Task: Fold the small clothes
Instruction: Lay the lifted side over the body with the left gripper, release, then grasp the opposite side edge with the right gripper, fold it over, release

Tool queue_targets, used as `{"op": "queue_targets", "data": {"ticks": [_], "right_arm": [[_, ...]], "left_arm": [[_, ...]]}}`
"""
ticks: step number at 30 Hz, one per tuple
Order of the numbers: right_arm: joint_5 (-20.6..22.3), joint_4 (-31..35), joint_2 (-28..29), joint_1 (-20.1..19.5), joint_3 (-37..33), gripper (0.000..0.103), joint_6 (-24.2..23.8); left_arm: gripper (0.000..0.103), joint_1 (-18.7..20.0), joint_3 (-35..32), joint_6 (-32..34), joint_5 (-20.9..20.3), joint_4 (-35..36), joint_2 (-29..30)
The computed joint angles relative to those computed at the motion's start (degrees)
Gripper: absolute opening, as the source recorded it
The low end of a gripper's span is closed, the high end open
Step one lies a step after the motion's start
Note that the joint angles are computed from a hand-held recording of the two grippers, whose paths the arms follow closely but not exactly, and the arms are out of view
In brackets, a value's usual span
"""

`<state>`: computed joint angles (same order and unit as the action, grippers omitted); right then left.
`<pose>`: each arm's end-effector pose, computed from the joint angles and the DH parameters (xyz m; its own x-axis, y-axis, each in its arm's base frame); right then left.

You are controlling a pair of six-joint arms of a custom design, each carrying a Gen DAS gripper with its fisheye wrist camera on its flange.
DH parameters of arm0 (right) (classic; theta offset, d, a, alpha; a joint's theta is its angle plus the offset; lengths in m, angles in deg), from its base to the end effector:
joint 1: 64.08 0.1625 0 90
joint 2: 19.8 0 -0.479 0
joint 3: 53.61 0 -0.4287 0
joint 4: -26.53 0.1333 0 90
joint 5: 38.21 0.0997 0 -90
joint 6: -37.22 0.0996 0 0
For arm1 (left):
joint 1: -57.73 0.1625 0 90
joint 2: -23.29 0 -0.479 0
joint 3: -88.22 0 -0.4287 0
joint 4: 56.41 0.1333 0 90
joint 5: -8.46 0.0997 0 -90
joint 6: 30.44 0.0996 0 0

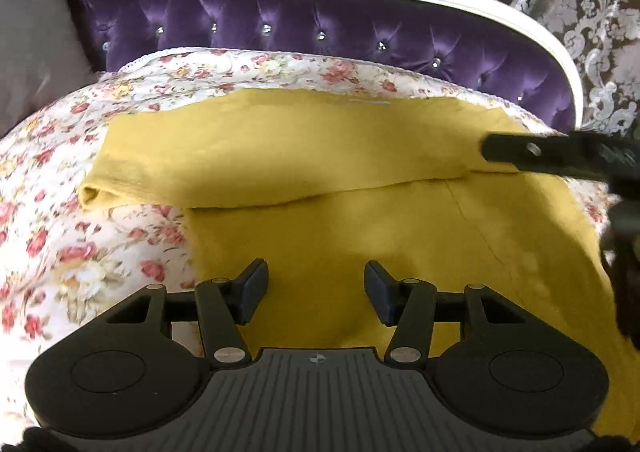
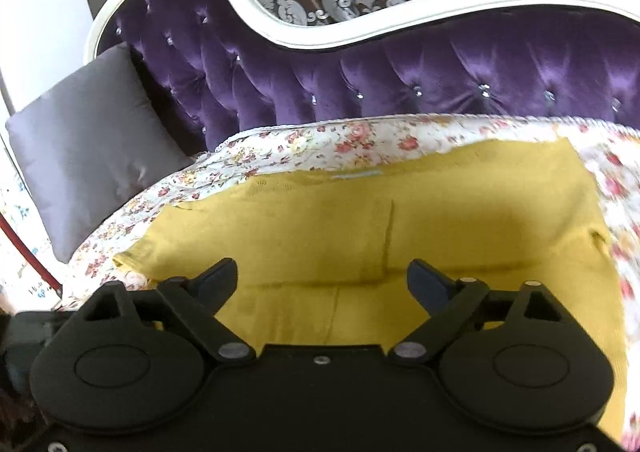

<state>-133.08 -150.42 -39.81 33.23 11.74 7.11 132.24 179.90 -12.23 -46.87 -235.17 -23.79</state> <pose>0.2373 -0.8687 0.0135 -0.8134 -0.4333 0.3880 -0.5817 0.6060 -0.5426 -0.0199 -0.7832 0.2230 -0.7935 0.0619 -0.6054 0.4628 0.7074 -0.5342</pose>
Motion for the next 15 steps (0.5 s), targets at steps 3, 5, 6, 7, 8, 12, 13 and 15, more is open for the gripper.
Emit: {"op": "queue_targets", "data": {"ticks": [3,5,6,7,8,12,13,15], "right_arm": [[-0.8,3.8,2.1,0.2,-4.6,0.083,0.1],[-2.2,6.4,3.9,0.2,-8.1,0.077,0.8],[-2.9,7.3,4.7,0.3,-9.7,0.076,1.2],[-4.0,8.2,5.7,0.3,-11.3,0.076,1.4],[-4.8,8.7,6.3,0.3,-12.5,0.076,1.4],[-6.8,11.2,8.3,0.3,-16.0,0.061,2.4],[-7.0,11.0,8.5,0.3,-16.3,0.058,2.4],[-7.8,11.4,9.1,0.6,-17.3,0.048,2.3]], "left_arm": [[0.052,0.2,0.1,-0.7,-0.7,-0.4,-0.2],[0.052,0.5,0.2,-0.8,-1.2,-0.5,-0.2],[0.052,0.6,0.5,-0.7,-1.4,-1.0,-0.2],[0.052,0.7,0.6,-0.5,-1.5,-1.4,-0.2],[0.052,0.7,0.8,-0.3,-1.6,-1.9,-0.1],[0.052,0.8,1.4,-0.9,-2.4,-2.4,-0.4],[0.052,0.9,1.5,-1.3,-2.8,-2.4,-0.6],[0.052,1.0,1.5,-1.8,-3.3,-2.3,-0.7]]}}
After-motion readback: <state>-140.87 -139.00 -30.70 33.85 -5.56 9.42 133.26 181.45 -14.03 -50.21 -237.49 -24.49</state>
